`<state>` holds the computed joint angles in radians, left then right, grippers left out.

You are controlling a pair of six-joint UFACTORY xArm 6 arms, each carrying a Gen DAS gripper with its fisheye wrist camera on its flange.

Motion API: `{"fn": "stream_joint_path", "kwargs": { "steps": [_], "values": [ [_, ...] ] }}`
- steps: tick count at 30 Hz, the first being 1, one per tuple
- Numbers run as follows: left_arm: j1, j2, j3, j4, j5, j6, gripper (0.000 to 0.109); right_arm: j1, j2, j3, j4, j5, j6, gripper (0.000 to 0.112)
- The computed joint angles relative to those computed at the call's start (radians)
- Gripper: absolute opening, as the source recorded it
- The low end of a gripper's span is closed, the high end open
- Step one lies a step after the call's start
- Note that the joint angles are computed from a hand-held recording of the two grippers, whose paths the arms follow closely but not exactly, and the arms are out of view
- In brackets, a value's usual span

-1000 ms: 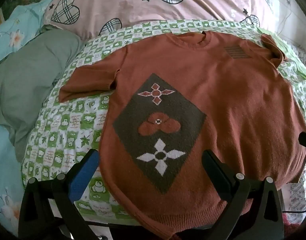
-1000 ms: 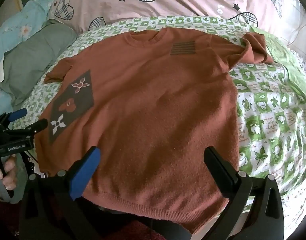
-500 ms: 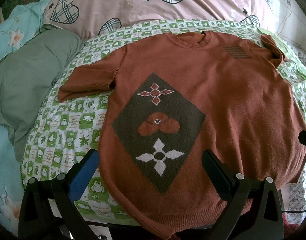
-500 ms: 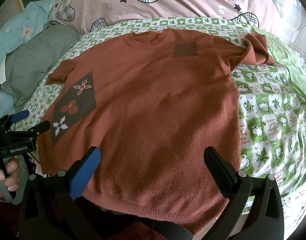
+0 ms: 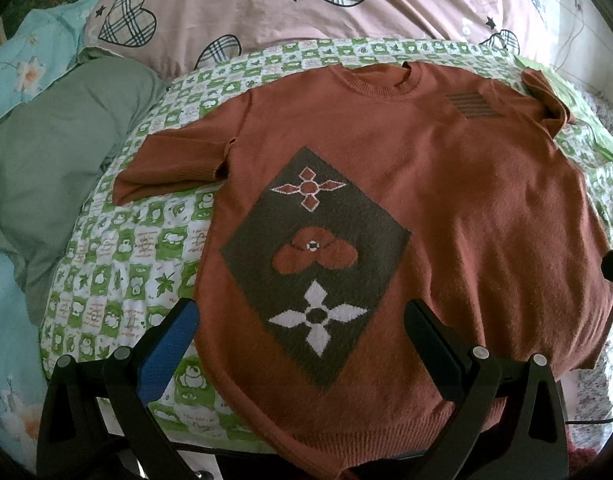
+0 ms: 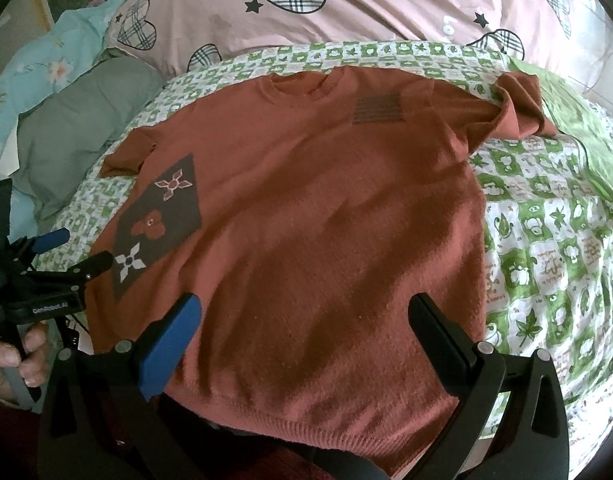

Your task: Fold small clothes

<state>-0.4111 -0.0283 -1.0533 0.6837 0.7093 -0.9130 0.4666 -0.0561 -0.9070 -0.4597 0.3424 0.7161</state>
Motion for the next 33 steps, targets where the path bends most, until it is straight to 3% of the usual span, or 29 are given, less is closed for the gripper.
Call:
{"fn": "stream_joint_path", "kwargs": {
  "steps": [3, 7, 9, 15, 23, 25, 33],
  "values": [
    [0.009, 0.009, -0.012, -0.037, -0.009, 0.030, 0.102, -0.002, 0.004, -0.004, 0.049, 0.008, -0.039, 0.103],
    [0.016, 0.015, -0.019, -0.091, -0.016, 0.073, 0.102, -0.012, 0.006, 0.011, 0.011, -0.043, 0.000, 0.103],
    [0.015, 0.020, -0.022, -0.067, -0.018, 0.062, 0.102, -0.019, 0.005, 0.023, 0.001, -0.080, 0.017, 0.103],
    [0.021, 0.029, -0.017, 0.007, -0.049, 0.027, 0.102, -0.027, 0.008, 0.018, 0.045, -0.075, -0.019, 0.103],
    [0.037, 0.059, -0.044, 0.034, -0.061, 0.013, 0.102, -0.088, 0.009, 0.019, 0.038, -0.175, 0.017, 0.103],
    [0.037, 0.074, -0.067, 0.001, -0.023, 0.054, 0.102, -0.101, 0.018, 0.003, 0.057, -0.167, -0.005, 0.103],
    [0.060, 0.121, -0.117, -0.082, -0.003, 0.133, 0.102, -0.176, 0.080, -0.089, 0.152, -0.174, -0.091, 0.100]
  ]
}}
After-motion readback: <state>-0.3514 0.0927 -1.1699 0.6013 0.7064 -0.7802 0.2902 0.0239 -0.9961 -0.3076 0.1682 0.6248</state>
